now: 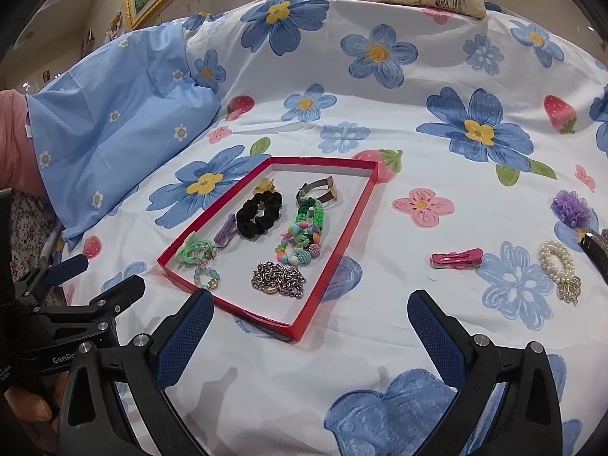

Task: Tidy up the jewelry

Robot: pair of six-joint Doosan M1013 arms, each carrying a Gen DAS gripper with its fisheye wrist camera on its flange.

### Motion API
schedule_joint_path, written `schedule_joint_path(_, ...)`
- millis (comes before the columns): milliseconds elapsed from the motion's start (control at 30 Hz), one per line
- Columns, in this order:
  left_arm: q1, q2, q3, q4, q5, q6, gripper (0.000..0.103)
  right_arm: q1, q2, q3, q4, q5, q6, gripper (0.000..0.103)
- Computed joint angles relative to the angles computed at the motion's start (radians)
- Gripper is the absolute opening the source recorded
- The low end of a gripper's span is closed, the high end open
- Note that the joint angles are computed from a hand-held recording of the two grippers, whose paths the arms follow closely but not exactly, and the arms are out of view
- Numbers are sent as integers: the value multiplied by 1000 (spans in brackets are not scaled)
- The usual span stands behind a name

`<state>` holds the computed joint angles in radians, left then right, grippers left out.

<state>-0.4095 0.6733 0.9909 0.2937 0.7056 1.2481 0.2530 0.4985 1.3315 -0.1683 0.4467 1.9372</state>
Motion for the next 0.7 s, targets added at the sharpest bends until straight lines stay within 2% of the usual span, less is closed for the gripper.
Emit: schedule_joint_path(700,-3,7,-8,8,-3,0,103,3,5,-13,8,7,-18,103)
